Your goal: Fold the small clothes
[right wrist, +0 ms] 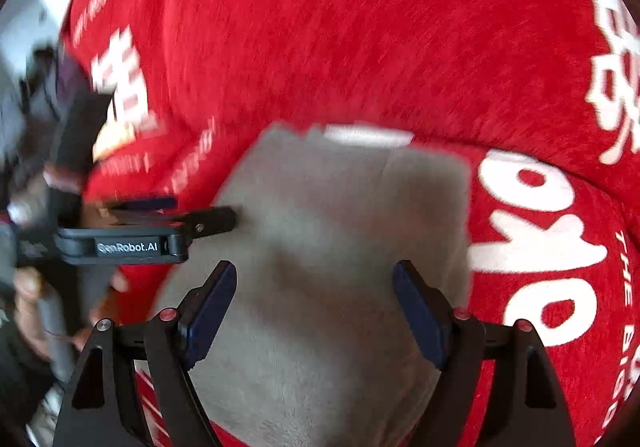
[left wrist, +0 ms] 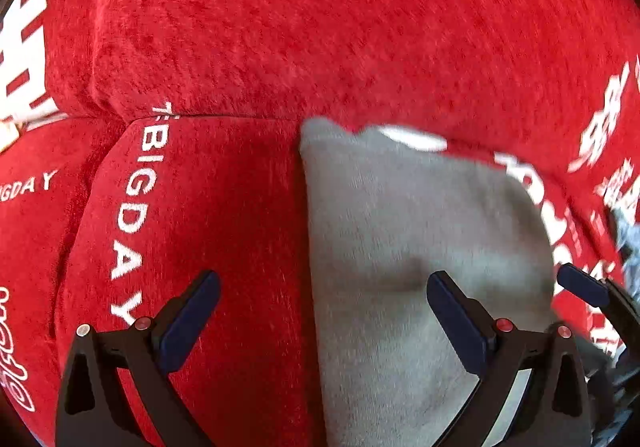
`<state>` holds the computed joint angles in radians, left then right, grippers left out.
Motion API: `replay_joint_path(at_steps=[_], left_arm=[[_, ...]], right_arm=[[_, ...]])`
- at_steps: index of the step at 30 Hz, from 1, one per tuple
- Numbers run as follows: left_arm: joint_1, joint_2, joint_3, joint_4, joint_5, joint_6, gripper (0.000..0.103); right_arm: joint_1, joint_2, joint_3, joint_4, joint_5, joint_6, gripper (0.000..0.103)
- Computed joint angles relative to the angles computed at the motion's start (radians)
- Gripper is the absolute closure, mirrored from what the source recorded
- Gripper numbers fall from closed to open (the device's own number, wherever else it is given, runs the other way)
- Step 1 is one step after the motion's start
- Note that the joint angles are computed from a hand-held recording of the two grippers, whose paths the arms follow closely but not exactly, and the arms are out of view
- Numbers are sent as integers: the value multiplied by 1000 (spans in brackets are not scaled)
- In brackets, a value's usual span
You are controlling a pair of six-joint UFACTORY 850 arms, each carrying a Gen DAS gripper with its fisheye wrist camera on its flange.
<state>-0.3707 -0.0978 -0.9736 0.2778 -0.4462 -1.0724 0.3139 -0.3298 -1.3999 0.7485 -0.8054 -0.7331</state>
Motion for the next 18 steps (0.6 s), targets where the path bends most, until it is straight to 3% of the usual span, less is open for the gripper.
replay_joint_path(at_steps=[2, 4, 6, 12, 18], left_arm=[[11, -31, -24, -49, -23, 40, 0], [2, -82, -65, 8, -86, 9, 0], [-4, -113, -82, -1, -98, 15, 0], [-15, -129, -97, 26, -100, -4, 0], [-24, -68, -57, 27, -68, 9, 0]], right_arm=[[-9, -50, -57, 20, -48, 24, 20], [-4, -140, -149, -14, -130, 95, 20], [7, -223, -226, -72, -178, 196, 20], [37, -231, -244, -215, -23, 370, 20], [-9, -60, -58, -201, 87, 316, 20]])
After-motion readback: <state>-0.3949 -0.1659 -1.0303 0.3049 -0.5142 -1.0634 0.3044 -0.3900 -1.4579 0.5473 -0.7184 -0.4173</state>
